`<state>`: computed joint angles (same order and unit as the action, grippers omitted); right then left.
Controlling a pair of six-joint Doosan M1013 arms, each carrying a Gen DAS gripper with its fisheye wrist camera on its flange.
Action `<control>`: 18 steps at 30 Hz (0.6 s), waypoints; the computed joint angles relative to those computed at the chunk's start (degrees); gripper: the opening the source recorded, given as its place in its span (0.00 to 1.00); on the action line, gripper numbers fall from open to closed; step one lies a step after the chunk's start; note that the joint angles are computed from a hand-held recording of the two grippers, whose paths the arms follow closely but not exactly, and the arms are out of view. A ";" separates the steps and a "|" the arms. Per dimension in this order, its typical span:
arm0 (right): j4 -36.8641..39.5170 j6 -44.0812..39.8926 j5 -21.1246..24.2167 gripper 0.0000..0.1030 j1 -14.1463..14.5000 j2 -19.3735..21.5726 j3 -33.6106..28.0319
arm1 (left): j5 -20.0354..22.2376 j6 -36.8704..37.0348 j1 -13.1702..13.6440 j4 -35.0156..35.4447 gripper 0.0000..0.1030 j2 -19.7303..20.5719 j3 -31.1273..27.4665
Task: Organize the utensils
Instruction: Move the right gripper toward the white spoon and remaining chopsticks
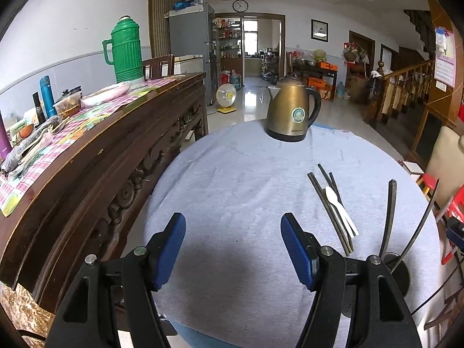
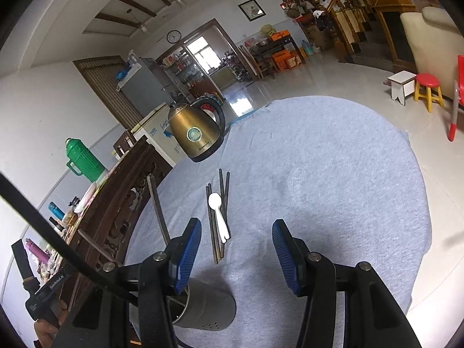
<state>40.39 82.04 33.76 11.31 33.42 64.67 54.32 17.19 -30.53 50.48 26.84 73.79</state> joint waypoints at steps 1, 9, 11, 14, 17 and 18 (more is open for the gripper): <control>-0.12 0.30 0.30 0.52 0.02 0.16 -0.22 | 0.13 0.09 0.03 -0.26 0.67 0.04 -0.02; -0.90 2.02 2.19 0.52 0.11 1.39 -1.57 | 1.17 1.44 0.55 -2.21 0.67 1.00 -0.98; -0.92 2.35 2.69 0.52 0.08 1.75 -1.87 | 1.52 2.03 0.63 -2.84 0.67 1.39 -1.42; -0.83 2.82 3.79 0.52 -0.03 2.37 -2.58 | 2.14 3.03 0.69 -3.40 0.67 1.98 -2.15; -1.15 3.40 4.40 0.52 -0.04 2.89 -3.28 | 3.45 3.74 0.63 -3.35 0.67 2.65 -3.05; -1.12 3.39 4.47 0.52 -0.07 2.91 -3.31 | 3.87 3.99 0.65 -3.41 0.67 2.85 -3.32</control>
<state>39.27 85.43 38.23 11.24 36.34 61.36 58.19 21.18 -29.88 47.08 29.69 70.48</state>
